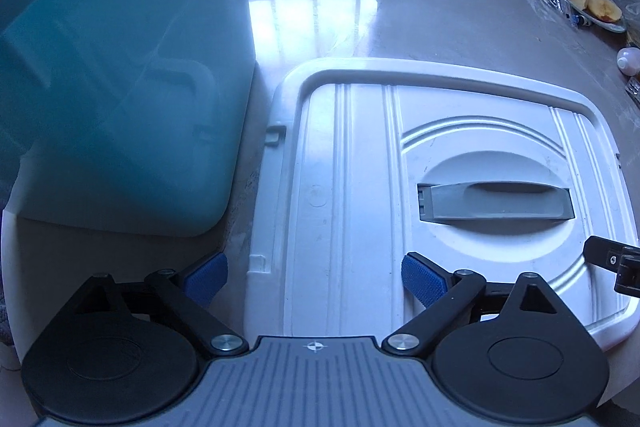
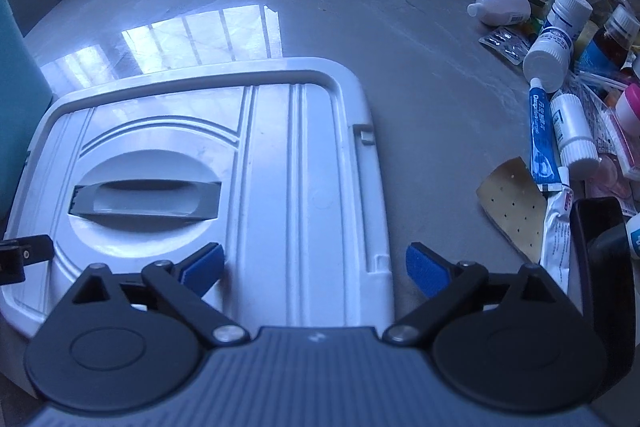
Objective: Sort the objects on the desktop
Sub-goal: 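Lower both open grippers onto opposite edges of the white lid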
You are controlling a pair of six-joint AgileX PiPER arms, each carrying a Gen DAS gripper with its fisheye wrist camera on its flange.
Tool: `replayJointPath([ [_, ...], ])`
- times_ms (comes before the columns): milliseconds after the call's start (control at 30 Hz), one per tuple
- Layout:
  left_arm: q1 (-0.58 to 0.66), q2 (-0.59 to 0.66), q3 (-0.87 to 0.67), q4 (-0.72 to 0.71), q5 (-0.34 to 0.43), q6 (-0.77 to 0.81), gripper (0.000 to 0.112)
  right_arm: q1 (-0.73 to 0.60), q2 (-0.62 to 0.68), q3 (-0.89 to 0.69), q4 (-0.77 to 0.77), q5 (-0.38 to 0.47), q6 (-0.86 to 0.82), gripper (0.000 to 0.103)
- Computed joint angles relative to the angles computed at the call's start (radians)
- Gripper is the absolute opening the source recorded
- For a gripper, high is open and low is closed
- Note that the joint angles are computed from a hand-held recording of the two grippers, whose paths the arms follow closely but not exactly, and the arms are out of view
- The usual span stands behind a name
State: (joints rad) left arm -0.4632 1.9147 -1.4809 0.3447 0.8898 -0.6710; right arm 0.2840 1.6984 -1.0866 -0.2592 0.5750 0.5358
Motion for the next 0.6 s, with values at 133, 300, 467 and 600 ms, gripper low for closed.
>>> replayJointPath([
  [133, -0.002, 0.024, -0.032, -0.001, 0.024, 0.030, 0.101, -0.002, 0.010, -0.017, -0.021, 0.011, 0.012, 0.100],
  [300, 0.019, 0.003, 0.016, -0.028, -0.017, 0.008, 0.103, -0.015, 0.009, 0.005, -0.013, -0.008, 0.045, 0.103],
  [467, 0.022, -0.030, 0.080, -0.047, -0.057, 0.006, 0.103, -0.063, -0.014, 0.031, 0.159, -0.003, -0.128, 0.102],
  [600, -0.001, -0.057, 0.124, -0.024, -0.061, -0.040, 0.103, -0.047, -0.049, 0.078, 0.140, -0.016, -0.097, 0.102],
])
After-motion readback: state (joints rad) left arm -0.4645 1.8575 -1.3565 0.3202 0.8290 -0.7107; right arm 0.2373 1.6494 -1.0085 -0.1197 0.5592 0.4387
